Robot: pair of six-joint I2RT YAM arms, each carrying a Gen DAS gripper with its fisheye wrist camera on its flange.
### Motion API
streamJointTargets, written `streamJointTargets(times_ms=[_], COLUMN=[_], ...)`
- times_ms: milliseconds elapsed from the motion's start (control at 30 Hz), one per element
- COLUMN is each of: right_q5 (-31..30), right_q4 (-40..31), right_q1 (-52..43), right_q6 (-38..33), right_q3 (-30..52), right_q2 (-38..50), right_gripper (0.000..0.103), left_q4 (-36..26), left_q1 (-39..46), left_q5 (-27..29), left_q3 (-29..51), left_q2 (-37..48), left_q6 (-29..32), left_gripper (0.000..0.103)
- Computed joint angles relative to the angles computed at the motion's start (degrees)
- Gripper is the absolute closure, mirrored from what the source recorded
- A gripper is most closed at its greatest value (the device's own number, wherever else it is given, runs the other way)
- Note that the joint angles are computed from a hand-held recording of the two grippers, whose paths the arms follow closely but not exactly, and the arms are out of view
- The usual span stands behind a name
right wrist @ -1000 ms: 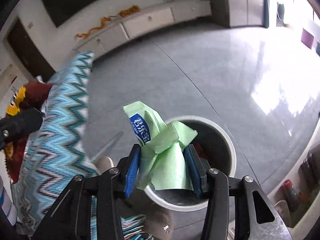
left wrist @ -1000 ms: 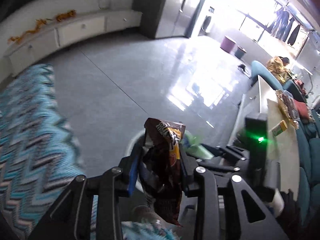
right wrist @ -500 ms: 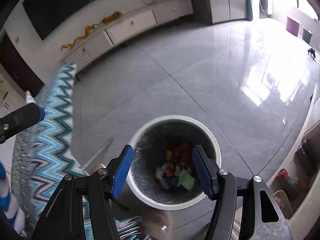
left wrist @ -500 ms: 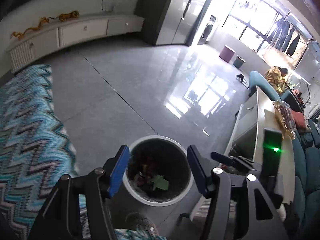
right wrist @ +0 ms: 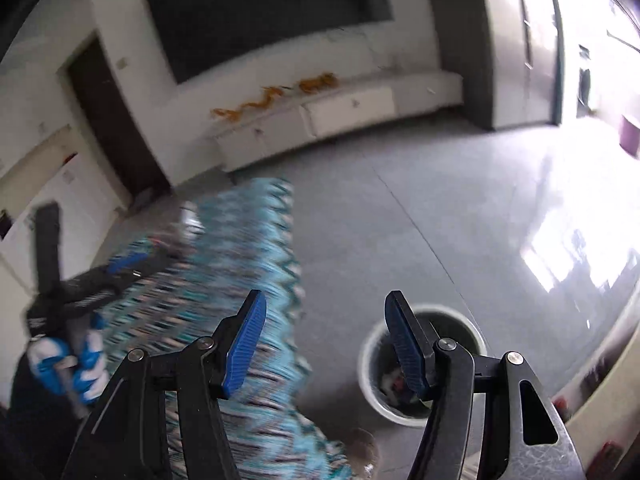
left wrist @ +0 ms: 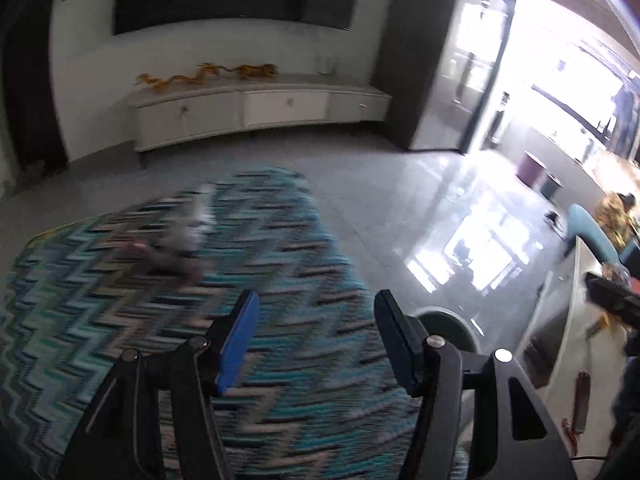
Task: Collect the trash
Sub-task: 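Move both open grippers back to the remaining items on the rug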
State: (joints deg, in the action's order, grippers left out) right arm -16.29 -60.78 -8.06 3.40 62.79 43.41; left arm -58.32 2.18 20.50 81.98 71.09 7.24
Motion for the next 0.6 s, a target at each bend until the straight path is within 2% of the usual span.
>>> streamJointTargets(times_ms=[33, 167, 233, 333, 467, 600], right_q5=[3.72, 10.92, 10.66, 11.54, 8.55, 6.75], right_q4=[0.62, 6.23, 11.42, 19.47, 28.31, 33.63], right_q1=[6.91, 23.87, 27.97, 33.13, 34.64, 34.55], right_q6=[3.91, 14.25, 16.56, 18.63, 20.67, 21.94], right_q3=[2.80, 9.05, 10.18, 11.89, 17.51, 25.72], right_q2=[1.92, 10.71, 15.98, 25.47, 42.65, 58.57], right_gripper=[0.042, 0.037, 0.033, 0.033, 0.033, 0.033], left_q4=[-0.17, 0.87, 2.58, 5.91, 9.57, 12.04], left_q1=[3.96, 17.33, 20.00, 20.83, 20.28, 18.81], left_q5=[1.42, 6.71, 7.96, 8.51, 8.20, 7.53], left_q3=[0.91, 4.56, 6.27, 7.46, 9.91, 11.66], left_q2=[1.31, 8.83, 13.42, 18.87, 26.01, 30.64], left_q6=[1.72, 6.46, 6.18, 5.41, 4.07, 2.48], left_gripper=[0.045, 0.045, 0.045, 0.045, 0.045, 0.045])
